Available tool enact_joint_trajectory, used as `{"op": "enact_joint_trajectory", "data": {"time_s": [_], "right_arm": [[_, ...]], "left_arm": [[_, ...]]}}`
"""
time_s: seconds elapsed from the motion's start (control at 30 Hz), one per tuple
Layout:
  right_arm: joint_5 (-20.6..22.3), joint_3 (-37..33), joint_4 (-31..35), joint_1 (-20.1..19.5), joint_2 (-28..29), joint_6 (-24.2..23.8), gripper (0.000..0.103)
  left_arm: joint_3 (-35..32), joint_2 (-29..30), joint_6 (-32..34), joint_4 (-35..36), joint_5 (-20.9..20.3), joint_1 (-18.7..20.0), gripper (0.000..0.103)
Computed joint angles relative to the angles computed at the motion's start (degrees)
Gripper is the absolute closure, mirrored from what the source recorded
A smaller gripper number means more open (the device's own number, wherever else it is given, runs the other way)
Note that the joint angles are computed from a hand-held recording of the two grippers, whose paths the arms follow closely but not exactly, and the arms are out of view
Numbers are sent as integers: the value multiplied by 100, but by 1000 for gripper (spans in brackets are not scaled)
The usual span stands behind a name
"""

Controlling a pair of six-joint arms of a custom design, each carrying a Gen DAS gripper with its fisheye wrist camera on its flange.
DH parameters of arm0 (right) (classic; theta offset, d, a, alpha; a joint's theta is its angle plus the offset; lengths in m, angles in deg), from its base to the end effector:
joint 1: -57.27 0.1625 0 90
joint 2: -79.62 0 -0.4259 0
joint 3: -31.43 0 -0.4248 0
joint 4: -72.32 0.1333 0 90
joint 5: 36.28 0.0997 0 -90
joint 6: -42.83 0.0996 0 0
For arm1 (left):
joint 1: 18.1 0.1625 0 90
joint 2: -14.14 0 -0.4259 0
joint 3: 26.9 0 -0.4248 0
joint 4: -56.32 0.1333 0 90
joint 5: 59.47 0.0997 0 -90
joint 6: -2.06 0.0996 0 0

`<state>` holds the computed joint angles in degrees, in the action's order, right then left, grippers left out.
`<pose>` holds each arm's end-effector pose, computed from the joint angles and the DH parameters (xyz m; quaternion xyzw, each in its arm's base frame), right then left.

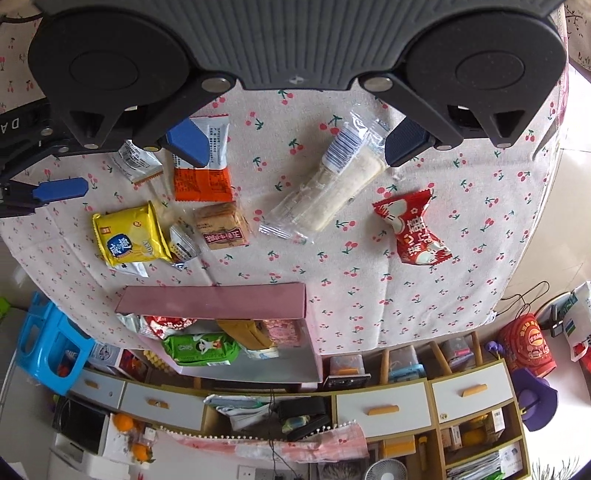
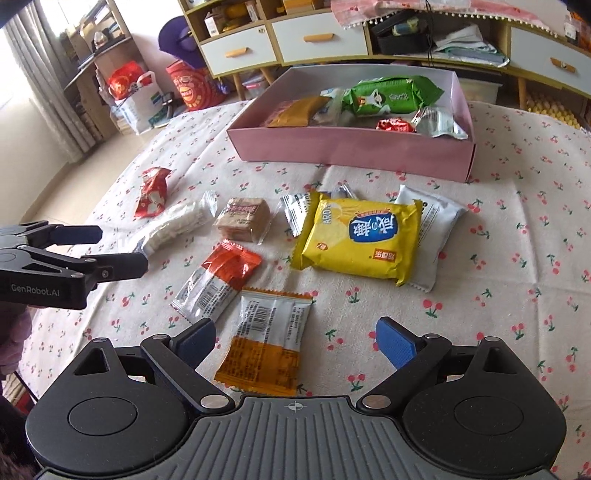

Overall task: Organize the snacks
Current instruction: 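Move the left gripper to the orange-and-white packet while the right approaches the orange packet, then grasp the orange-and-white packet with the left gripper while the right grasps the orange packet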

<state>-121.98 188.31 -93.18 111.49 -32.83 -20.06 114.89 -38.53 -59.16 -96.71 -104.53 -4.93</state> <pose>-0.0480 -0.3073 0.2251 0.2354 -0.9336 0.2018 0.1795 -0.2684 -0.2720 -0.0308 0.2077 0.8802 -0.2730 0.3280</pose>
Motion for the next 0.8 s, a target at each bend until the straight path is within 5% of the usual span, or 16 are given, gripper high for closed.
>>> {"op": "enact_joint_trajectory", "data": {"time_s": [0.2, 0.37, 0.8], "right_arm": [[13, 66, -116, -15, 153, -235, 30], [-85, 142, -533, 41, 256, -529, 61], [-168, 102, -1035, -52, 340, -585, 63]], "left_arm": [[-145, 230, 176, -138, -147, 74, 3], [-194, 380, 179, -268, -222, 64, 4], [-470, 937, 574, -868, -477, 93, 23]]}}
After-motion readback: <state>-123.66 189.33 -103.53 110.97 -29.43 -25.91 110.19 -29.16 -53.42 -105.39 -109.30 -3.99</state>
